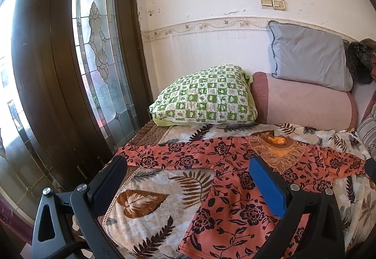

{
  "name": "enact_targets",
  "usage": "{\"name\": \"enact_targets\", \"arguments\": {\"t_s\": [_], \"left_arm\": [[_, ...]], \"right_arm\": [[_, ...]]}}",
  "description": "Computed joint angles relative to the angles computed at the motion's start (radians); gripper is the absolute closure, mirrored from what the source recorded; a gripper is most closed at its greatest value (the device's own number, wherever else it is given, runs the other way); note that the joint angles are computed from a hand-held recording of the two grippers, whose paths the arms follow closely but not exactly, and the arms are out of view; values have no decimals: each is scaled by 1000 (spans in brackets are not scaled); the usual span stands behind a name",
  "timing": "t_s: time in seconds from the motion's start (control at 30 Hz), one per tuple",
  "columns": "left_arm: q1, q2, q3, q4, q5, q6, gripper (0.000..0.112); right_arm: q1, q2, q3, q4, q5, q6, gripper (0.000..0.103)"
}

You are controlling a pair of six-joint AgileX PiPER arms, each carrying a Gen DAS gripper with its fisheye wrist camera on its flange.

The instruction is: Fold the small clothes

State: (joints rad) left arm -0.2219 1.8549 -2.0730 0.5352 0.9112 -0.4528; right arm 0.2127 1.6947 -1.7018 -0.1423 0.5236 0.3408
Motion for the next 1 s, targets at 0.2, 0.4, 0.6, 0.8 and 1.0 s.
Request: {"name": "enact_targets", "arguments": {"t_s": [0.2, 0.4, 0.6, 0.8, 1.0], "left_arm": [[4, -2, -11, -15, 9, 14, 9], [-2, -6, -27, -23, 23, 27, 9], [-8, -2, -40, -22, 33, 28, 9], [-10, -5, -36, -21, 33, 28, 9], [-27, -4, -30, -10, 39, 22, 9]], "right_arm": [[0, -6, 2, -9, 6, 10, 0], [-1, -22, 18, -23, 5, 24, 0], [1, -24, 11, -44, 27, 52, 0], [6, 11, -45, -85, 101, 112, 0], [30, 77, -154, -76, 207, 113, 0]]}}
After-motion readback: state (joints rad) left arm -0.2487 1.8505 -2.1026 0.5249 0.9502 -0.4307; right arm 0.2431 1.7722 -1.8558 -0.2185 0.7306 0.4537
